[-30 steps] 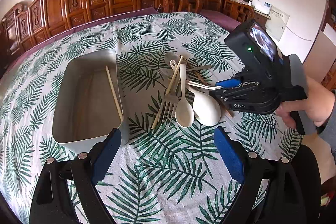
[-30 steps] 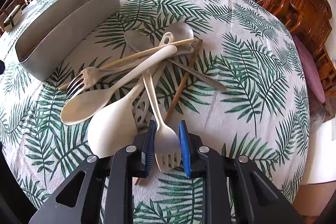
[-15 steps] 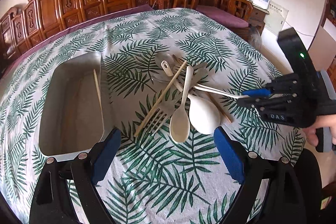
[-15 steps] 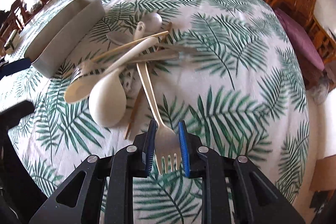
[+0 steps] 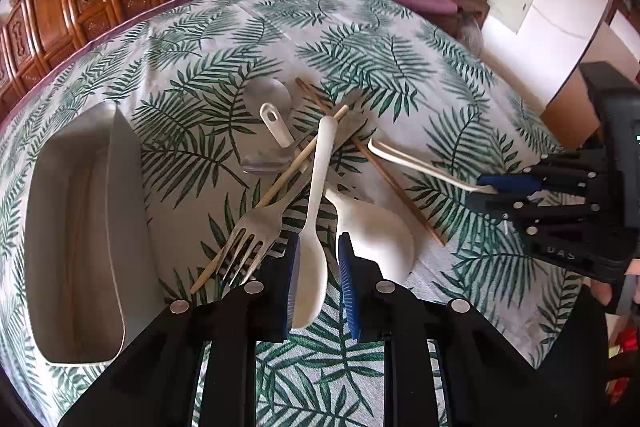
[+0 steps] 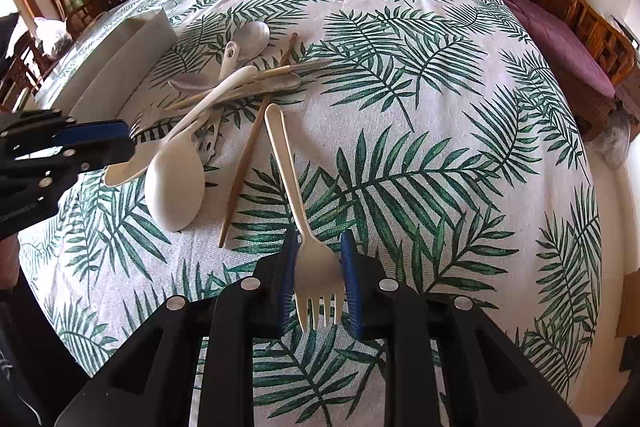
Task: Organize utensils
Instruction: 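Grasp a white plastic spoon with the left tool while the right tool holds the fork, then carry the spoon into the tray and open the left tool while the right tool holds the fork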
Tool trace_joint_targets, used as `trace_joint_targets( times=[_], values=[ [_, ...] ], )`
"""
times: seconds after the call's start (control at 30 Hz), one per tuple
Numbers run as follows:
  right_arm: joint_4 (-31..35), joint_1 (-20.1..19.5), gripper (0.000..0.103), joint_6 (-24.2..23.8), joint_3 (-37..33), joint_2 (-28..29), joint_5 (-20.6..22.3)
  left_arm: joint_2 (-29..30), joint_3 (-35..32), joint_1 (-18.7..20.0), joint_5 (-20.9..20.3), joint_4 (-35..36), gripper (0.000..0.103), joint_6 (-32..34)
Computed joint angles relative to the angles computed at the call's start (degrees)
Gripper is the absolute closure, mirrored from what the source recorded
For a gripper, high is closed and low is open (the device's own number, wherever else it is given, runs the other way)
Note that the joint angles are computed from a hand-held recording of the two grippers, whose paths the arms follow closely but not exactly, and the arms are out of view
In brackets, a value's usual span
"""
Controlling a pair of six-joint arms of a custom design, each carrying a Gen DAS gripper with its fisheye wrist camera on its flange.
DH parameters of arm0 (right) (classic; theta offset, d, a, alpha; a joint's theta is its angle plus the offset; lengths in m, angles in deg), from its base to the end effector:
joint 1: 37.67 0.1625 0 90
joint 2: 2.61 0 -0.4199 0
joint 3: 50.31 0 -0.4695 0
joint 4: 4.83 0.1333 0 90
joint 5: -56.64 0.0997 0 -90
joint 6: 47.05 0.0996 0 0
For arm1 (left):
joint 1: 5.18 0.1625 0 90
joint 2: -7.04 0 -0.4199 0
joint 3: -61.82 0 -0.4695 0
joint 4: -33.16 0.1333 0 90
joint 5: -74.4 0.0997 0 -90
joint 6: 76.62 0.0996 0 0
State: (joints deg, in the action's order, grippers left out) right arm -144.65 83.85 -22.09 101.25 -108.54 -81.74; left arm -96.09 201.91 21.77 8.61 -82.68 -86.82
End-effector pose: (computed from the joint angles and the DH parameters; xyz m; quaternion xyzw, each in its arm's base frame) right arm 0.2161 -0.2398 0.1720 0.0372 -0.9109 0.2231 0.3450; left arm -0.2421 -0.3184 0.1808 0.4513 0.8624 -0.0485 0.2240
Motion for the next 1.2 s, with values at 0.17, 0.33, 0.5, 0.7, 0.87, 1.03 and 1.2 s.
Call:
trace_joint_targets(
  times=[0.17, 0.33, 0.5, 0.7, 0.87, 1.03, 1.2],
  values=[
    [-2.82, -0.26, 0.079, -2.22, 0.46, -0.1, 0.25, 3.19, -0.57, -0.07, 2.44, 0.42, 0.085, 1.02],
    [-4.19, -0.95, 0.079, -3.28, 1.06, -0.91, 1.29, 4.69, -0.63, -0.3, 4.11, 1.02, 0.084, 1.76],
    [-5.07, -1.04, 0.08, -3.69, 1.22, -1.11, 1.83, 5.55, -0.14, -1.01, 5.01, 1.47, 0.068, 2.63],
    [-5.52, -1.06, 0.08, -3.79, 1.29, -1.61, 2.46, 5.44, -0.94, 1.26, 3.81, 1.74, 0.056, 0.67],
    [-6.43, -0.75, 0.08, -3.54, 1.23, -1.01, 2.89, 4.87, -0.73, 0.91, 2.61, 1.88, 0.076, 1.18],
    [-6.41, -0.73, 0.08, -3.39, 1.18, -1.24, 3.09, 4.34, -0.66, 0.74, 2.69, 2.67, 0.076, -0.5],
    [-6.59, -0.63, 0.08, -3.35, 1.19, -1.52, 3.3, 3.79, -0.79, 0.45, 2.86, 3.17, 0.076, -1.61]
  ],
)
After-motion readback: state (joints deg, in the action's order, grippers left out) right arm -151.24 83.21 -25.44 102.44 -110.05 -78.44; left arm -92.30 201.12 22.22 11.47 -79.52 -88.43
